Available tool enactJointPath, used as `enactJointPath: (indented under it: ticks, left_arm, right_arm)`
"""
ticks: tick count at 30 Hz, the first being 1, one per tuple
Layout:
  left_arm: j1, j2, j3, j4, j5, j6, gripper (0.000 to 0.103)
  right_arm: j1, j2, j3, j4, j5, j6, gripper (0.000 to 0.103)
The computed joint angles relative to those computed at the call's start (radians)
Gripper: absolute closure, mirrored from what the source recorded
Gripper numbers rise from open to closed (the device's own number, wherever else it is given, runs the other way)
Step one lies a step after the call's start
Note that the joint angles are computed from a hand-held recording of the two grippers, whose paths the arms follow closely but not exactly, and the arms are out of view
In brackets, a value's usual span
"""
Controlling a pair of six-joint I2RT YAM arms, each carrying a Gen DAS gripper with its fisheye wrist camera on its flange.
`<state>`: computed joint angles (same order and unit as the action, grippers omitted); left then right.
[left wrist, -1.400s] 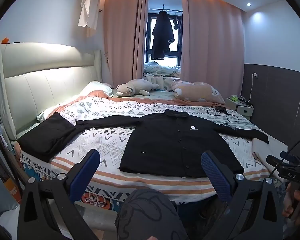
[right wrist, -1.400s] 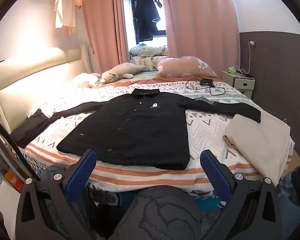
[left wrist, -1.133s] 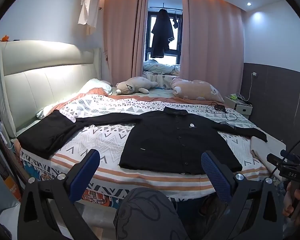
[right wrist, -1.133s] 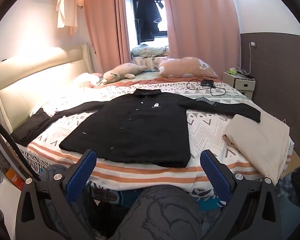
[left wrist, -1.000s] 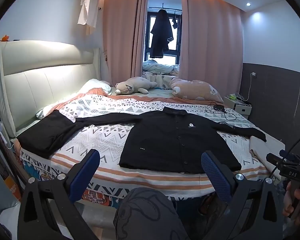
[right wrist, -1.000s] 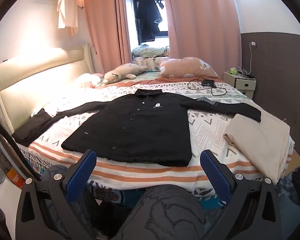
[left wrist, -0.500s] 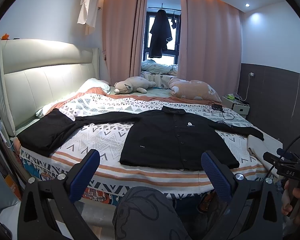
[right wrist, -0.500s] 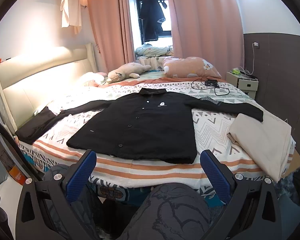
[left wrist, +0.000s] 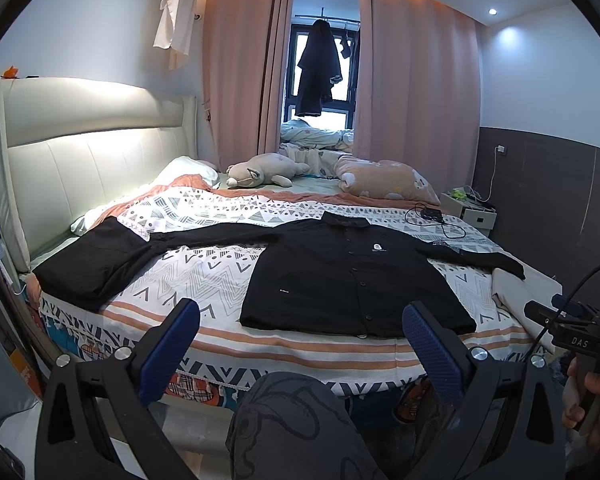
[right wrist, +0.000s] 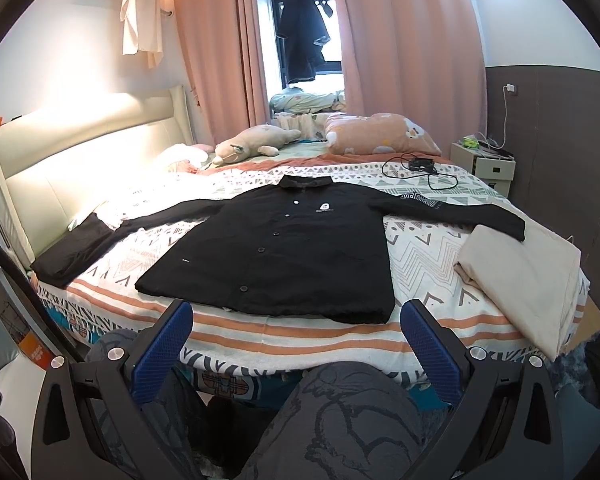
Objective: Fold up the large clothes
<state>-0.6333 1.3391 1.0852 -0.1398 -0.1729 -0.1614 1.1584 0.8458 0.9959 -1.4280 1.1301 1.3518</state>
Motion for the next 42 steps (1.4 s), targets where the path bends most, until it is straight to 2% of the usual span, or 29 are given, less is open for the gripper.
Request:
enactJointPath:
  ticks: [6, 17, 29, 36, 42]
  left_arm:
    - [0.004, -0.013, -0.011, 0.002, 0.008, 0.002, 0.000]
    - [0.019, -0.025, -0.025, 0.007, 0.034, 0.011, 0.000]
    - [0.020, -0.026, -0.035, 0.016, 0.041, 0.007, 0.000]
    - [0.018, -0.016, -0.033, 0.023, 0.041, 0.000, 0.000]
    - [0.029, -0.009, -0.032, 0.028, 0.060, 0.004, 0.000]
  right_arm:
    - [0.028, 0.016, 0.002, -0.042, 0.010, 0.063, 0.000]
    - [0.035, 0.030, 0.008, -0.054, 0.015, 0.084, 0.000]
    - [0.017, 0.025, -0.003, -0.013, -0.001, 0.041, 0.000]
    - [0.033, 0.038, 0.005, -0.060, 0.003, 0.094, 0.000]
    - [0.063, 0.074, 0.026, -0.137, 0.010, 0.195, 0.000]
